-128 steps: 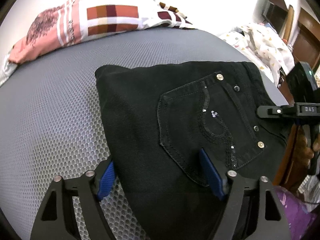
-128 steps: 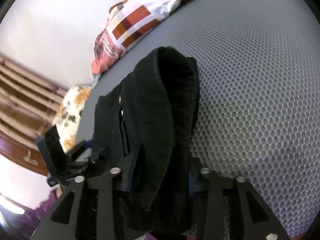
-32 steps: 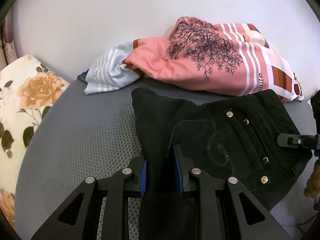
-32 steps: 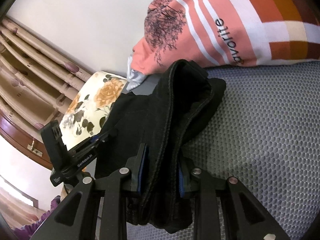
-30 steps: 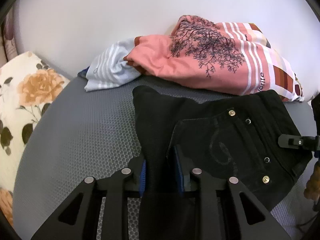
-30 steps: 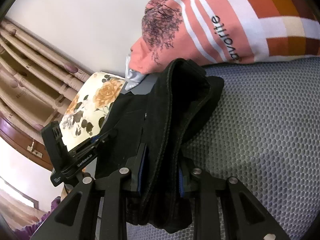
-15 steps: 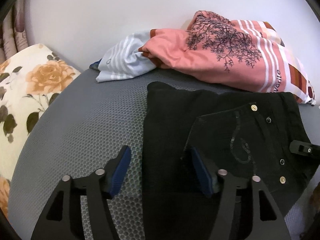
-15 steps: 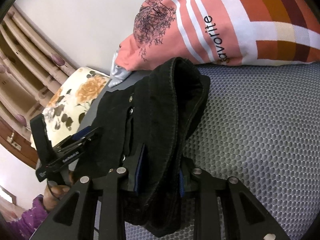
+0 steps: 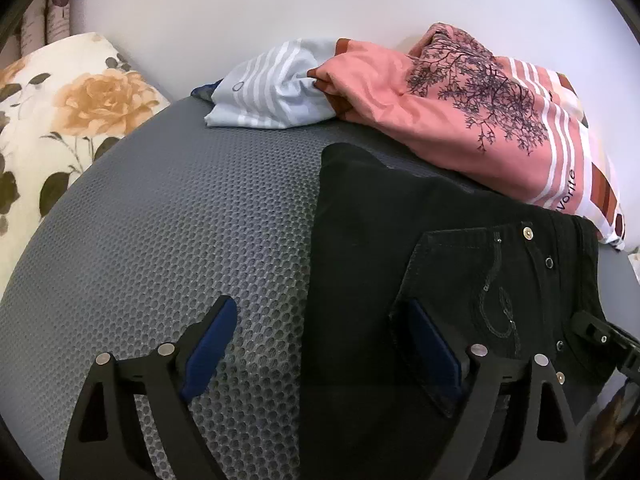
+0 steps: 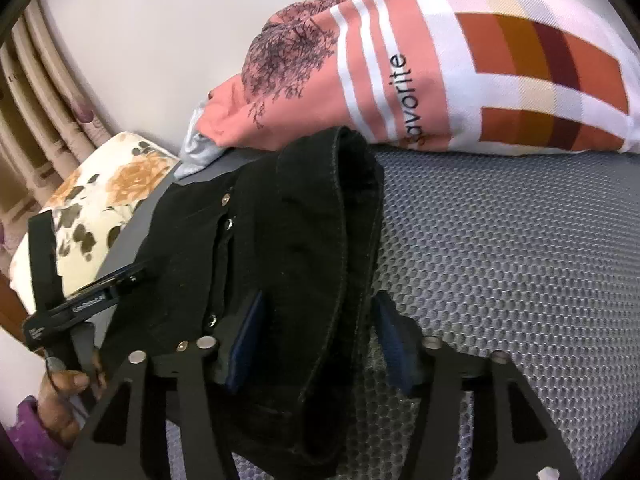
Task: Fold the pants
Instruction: 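Open both grippers and release the folded black jeans onto the bed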
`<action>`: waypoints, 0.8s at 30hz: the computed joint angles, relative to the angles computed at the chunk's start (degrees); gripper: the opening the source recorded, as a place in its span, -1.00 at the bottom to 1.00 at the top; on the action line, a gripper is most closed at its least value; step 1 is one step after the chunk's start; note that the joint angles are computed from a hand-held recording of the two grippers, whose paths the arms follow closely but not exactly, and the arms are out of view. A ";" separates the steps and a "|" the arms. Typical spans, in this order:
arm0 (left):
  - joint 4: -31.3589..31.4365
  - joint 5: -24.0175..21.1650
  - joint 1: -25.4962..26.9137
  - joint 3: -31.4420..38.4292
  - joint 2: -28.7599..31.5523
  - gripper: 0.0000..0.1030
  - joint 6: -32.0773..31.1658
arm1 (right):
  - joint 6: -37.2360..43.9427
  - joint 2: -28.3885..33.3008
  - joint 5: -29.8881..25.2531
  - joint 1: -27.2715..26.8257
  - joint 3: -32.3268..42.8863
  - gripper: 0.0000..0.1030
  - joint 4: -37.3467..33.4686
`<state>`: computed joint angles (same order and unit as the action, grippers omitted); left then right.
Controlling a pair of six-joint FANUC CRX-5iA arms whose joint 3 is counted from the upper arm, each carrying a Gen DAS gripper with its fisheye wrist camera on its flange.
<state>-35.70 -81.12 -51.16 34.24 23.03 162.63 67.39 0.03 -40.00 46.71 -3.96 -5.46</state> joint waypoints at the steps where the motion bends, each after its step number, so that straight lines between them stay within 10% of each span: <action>1: -0.14 -0.62 -0.08 0.33 0.20 0.79 0.26 | -1.56 -0.28 0.67 0.53 -0.79 0.13 1.79; 24: -10.43 -14.39 -6.95 10.46 5.70 0.87 -3.25 | -30.12 -11.07 9.98 7.50 -18.20 0.33 28.43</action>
